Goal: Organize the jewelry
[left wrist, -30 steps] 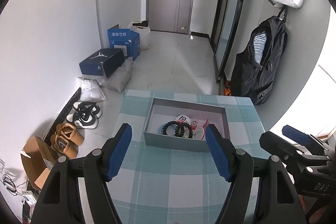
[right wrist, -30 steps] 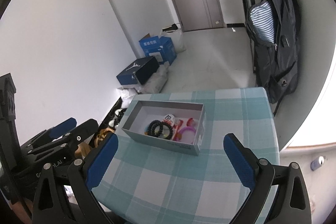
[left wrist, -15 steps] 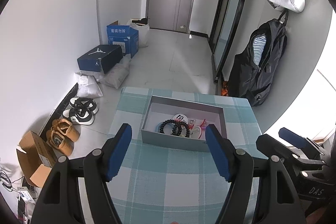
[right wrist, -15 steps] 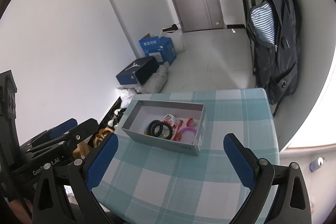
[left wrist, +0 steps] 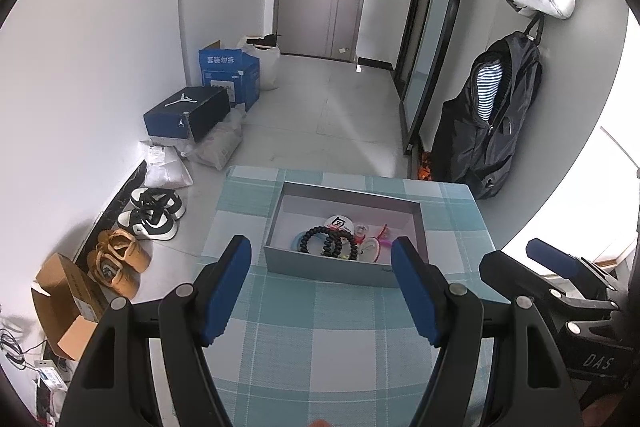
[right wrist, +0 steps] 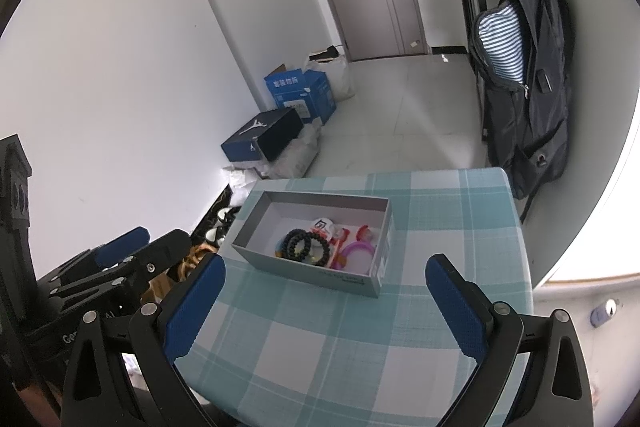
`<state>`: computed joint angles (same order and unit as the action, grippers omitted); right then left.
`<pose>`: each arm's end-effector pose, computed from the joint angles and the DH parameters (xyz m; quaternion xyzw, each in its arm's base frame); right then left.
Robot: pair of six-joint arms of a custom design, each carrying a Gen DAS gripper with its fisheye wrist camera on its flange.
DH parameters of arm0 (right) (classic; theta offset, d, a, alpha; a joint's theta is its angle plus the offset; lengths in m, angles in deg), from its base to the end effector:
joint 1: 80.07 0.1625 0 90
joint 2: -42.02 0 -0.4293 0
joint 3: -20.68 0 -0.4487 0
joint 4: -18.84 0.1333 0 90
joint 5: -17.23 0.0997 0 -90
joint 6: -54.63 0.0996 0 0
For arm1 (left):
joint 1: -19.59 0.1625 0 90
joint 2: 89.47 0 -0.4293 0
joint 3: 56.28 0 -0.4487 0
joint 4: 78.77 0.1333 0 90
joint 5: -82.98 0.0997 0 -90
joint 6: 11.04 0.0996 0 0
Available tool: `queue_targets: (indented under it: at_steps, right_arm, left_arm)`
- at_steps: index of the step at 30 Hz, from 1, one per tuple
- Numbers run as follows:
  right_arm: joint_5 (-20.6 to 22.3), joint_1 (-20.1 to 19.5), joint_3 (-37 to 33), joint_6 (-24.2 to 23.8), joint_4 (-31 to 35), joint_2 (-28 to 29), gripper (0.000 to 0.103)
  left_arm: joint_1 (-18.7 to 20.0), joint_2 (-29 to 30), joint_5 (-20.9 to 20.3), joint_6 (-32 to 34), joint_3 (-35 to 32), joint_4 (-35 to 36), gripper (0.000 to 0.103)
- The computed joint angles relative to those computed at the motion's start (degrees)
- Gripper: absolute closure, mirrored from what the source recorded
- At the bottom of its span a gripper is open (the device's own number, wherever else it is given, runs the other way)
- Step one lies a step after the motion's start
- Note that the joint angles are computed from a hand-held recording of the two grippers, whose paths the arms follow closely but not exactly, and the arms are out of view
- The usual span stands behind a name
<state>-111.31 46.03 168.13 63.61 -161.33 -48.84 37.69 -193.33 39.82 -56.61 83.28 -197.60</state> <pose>0.2737 -0.2544 0.2074 0.1192 -0.9009 0.3730 0.1873 -0.2710 -0.3052 0.2379 0.2318 0.8865 -0.3106 0.2529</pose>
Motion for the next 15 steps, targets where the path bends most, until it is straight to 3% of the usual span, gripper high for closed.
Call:
queue_targets:
  at_steps: [15]
  right_arm:
    - [-0.2,0.3,-0.1,0.6,0.1,0.4,0.002]
  left_arm:
    - [-0.4,-0.5,0.2,1.0,0.6,-1.3,0.035]
